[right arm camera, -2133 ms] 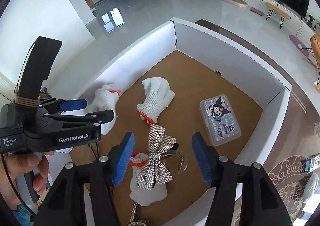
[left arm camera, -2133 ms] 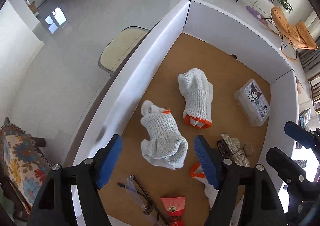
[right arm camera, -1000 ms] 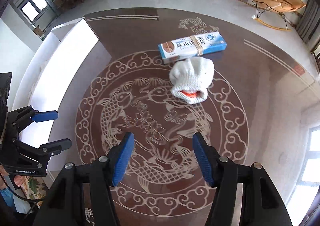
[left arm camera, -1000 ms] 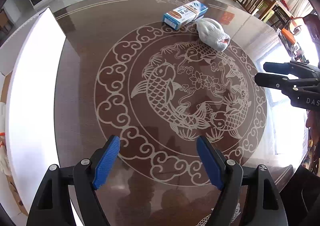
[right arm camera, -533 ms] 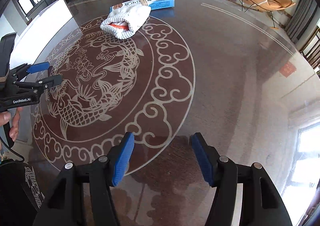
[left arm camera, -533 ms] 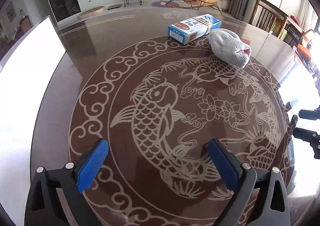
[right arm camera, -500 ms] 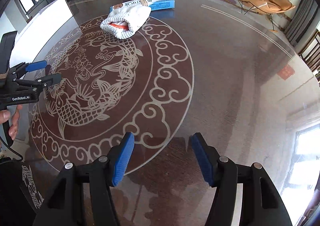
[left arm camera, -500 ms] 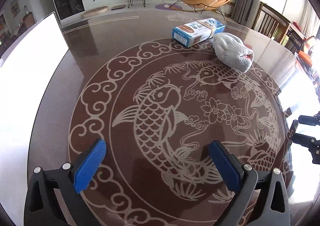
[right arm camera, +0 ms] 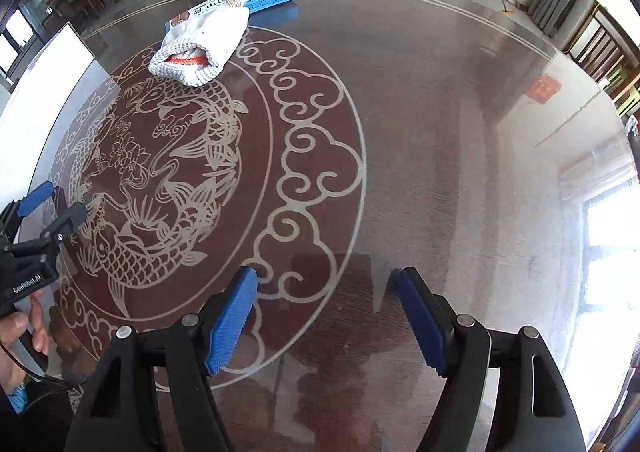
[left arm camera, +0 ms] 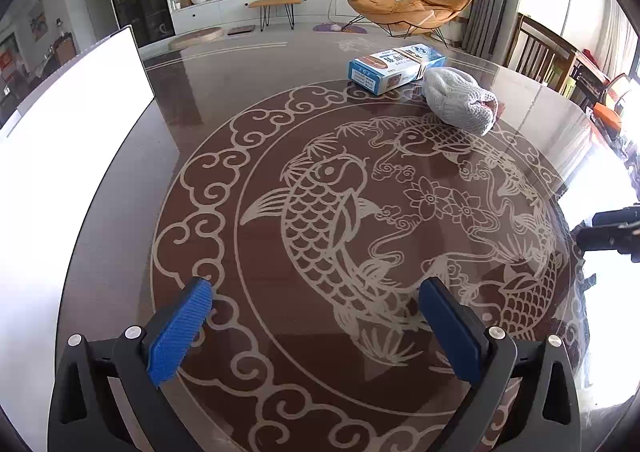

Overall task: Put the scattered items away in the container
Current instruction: 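Swing both open tools back to the table toward the last glove and ointment box, then close the right tool on the white glove while the left tool grasps the ointment box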

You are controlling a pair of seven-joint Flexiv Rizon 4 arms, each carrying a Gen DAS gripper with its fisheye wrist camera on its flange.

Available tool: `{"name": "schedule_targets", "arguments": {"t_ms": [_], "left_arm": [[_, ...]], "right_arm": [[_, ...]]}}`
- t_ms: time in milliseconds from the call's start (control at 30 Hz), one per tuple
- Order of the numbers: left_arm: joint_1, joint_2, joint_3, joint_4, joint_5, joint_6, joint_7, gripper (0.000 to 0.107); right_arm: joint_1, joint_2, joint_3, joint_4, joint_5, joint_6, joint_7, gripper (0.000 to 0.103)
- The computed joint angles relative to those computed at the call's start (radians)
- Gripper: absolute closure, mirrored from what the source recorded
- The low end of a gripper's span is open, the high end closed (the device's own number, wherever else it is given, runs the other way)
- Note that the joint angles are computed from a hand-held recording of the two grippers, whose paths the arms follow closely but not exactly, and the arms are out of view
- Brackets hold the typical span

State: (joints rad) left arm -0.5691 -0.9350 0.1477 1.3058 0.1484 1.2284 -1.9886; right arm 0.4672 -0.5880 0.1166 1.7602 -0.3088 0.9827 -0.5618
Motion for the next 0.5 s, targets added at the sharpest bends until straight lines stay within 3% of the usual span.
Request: {"name": "schedule_targets", "arguments": {"t_ms": [33, 100, 233, 333, 433, 500], "left_arm": [[-0.001, -0.001, 0.003, 0.002, 0.001, 0.003, -0.005, 0.004], [-0.002, -0.002, 0.005, 0.001, 0.002, 0.005, -0.009, 0.004], [0.002, -0.004, 0.003, -0.001, 0.002, 0.009, -0.006, 0.004], [0.001, -0.005, 0.004, 0.0, 0.002, 0.01, -0.007, 0.004], [-0.002, -0.004, 0.008, -0.002, 0.004, 0.012, -0.009, 0.004], [-0.002, -0.003, 0.007, 0.002, 0.005, 0.017, -0.01, 0.004]], "right_arm": [[-0.037, -0.016, 0.032, -0.035, 0.061, 0.047, -0.039, 0.029], [-0.035, -0.033, -0.001, -0.086, 0.07, 0.124, 0.016, 0.029], [-0.055, -0.147, -0.009, -0.336, 0.114, 0.086, 0.061, 0.029], [-0.023, -0.257, -0.035, -0.56, 0.077, -0.092, 0.058, 0.029], [0.028, -0.383, -0.06, -0.801, 0.009, -0.363, -0.04, 0.029], [0.05, -0.436, -0.07, -0.887, -0.005, -0.467, -0.101, 0.029]]}}
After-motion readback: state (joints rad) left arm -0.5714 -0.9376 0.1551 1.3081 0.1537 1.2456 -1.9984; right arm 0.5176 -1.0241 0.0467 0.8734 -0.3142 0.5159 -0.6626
